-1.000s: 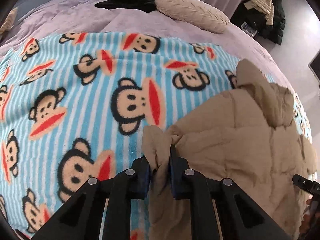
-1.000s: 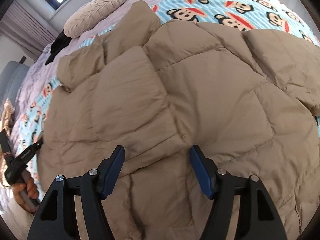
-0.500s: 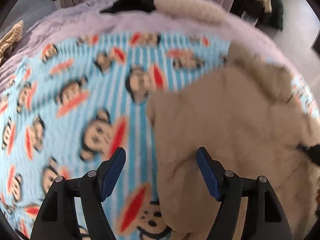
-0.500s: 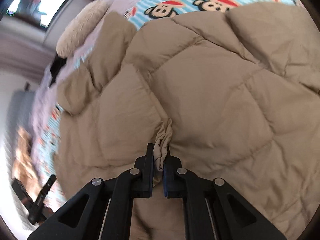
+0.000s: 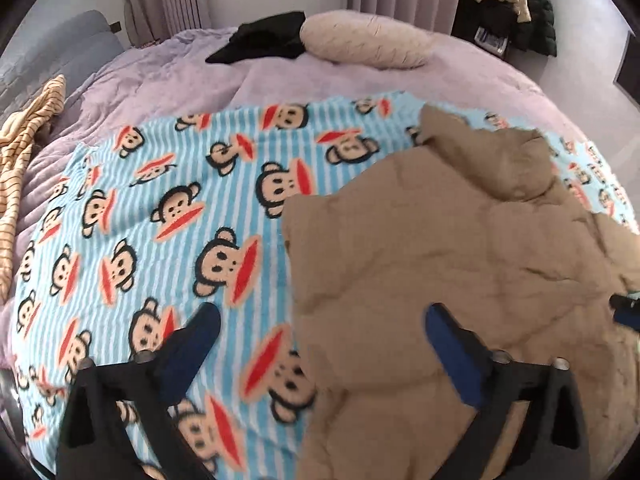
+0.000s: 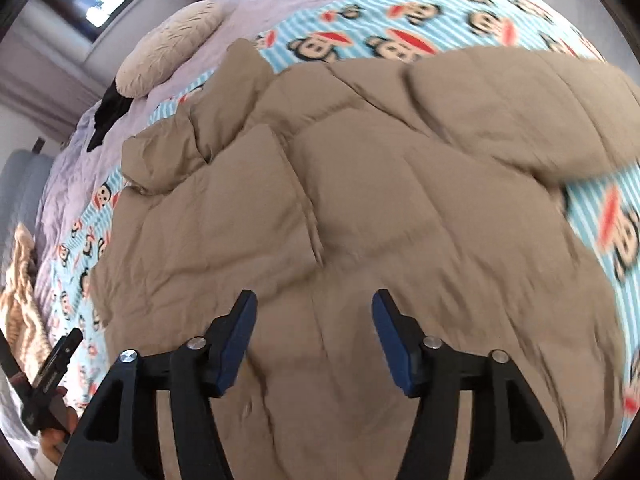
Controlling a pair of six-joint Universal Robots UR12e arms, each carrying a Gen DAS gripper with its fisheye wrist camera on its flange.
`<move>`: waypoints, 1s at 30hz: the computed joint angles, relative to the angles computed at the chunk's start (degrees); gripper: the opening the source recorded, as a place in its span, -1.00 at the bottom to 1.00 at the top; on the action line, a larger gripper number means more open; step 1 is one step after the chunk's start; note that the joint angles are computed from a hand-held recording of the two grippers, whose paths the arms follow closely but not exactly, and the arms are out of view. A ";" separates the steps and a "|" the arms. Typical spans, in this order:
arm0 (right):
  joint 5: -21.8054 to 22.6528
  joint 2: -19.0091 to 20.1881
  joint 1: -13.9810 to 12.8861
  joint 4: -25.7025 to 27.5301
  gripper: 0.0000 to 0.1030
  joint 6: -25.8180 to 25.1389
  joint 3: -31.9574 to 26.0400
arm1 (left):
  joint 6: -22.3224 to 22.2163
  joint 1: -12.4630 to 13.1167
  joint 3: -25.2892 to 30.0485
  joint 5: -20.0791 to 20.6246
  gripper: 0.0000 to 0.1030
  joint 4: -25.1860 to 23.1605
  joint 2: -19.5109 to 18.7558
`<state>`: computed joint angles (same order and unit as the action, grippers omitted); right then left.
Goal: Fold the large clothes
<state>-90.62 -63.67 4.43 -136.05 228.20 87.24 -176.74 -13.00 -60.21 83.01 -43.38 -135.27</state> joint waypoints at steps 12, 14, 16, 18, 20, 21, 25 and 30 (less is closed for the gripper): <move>0.66 -8.40 1.36 -4.05 0.83 11.40 8.99 | 2.90 -2.85 -2.55 -2.19 0.99 -10.30 4.71; 0.45 -9.45 1.15 -5.97 0.84 12.68 10.44 | 3.92 -3.99 -2.34 -0.28 0.99 -11.16 4.84; 0.12 -10.66 0.65 -7.48 0.95 12.90 12.12 | 4.25 -5.14 -1.79 0.38 0.99 -12.29 4.88; 0.55 -11.55 -0.20 -8.73 0.99 12.15 13.52 | 3.52 -6.14 -1.36 1.14 0.99 -12.39 4.85; 1.55 -12.49 -1.46 -10.20 0.99 11.26 15.10 | 2.27 -7.40 -0.03 1.76 0.99 -13.54 4.30; 2.39 -12.95 -2.22 -10.87 0.99 10.84 15.83 | 1.81 -7.96 0.73 1.85 0.99 -14.37 3.94; 5.57 -15.16 -6.44 -13.64 0.99 9.50 19.39 | -0.19 -10.82 3.99 3.68 0.99 -16.87 2.25; 9.03 -17.68 -12.88 -15.13 0.99 8.90 23.23 | -3.55 -13.89 8.88 4.74 0.99 -19.35 -0.42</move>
